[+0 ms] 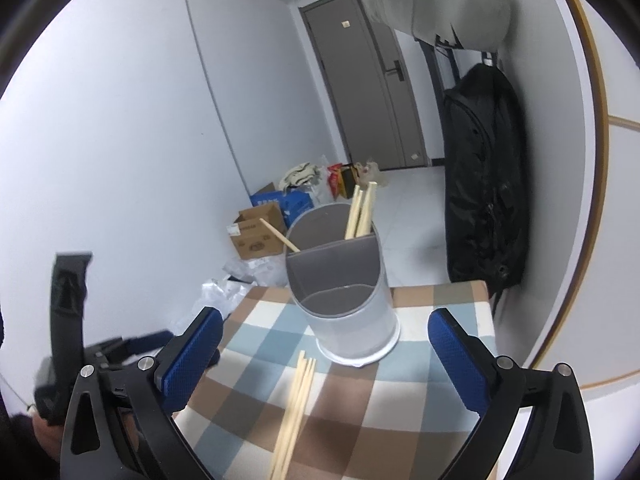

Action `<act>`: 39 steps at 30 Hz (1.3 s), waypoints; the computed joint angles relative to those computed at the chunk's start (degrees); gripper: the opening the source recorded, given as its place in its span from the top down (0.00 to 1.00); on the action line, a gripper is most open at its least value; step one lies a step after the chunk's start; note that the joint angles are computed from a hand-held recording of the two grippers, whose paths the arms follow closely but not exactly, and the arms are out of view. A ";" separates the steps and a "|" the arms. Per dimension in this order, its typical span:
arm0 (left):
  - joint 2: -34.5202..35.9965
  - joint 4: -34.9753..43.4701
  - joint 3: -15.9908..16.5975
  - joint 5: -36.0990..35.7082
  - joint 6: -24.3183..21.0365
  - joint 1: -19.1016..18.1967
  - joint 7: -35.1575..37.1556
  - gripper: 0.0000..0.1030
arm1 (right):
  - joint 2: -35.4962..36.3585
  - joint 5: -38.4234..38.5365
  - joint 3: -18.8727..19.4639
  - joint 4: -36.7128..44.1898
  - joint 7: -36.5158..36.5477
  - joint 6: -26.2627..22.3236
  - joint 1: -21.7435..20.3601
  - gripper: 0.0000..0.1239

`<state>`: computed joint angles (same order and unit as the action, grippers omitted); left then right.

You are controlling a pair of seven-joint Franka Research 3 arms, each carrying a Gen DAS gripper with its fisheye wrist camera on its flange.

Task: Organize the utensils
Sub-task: 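Raise both open tools away from the holder toward the stick pile, then lower the left tool to the stick pile and grasp one stick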

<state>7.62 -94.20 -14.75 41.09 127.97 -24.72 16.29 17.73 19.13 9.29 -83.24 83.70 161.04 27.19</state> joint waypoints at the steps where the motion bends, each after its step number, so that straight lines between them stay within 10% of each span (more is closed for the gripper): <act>1: 0.27 0.02 -0.03 -0.62 -0.11 0.08 0.37 0.14 | 0.35 -0.64 -0.52 0.40 0.92 -0.47 0.30 0.17; 20: 11.46 12.15 1.03 -11.69 -15.29 -2.16 12.91 0.14 | 5.29 -1.08 -0.78 7.26 5.10 -7.65 -0.93 0.17; 39: 14.02 16.00 1.73 -16.35 -17.34 -2.69 14.07 0.14 | 6.02 3.35 -0.09 9.01 4.81 -9.02 -2.12 0.17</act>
<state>21.64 -78.20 -13.02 24.73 110.63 -27.41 30.36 23.75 22.49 9.20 -74.23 88.51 152.03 25.07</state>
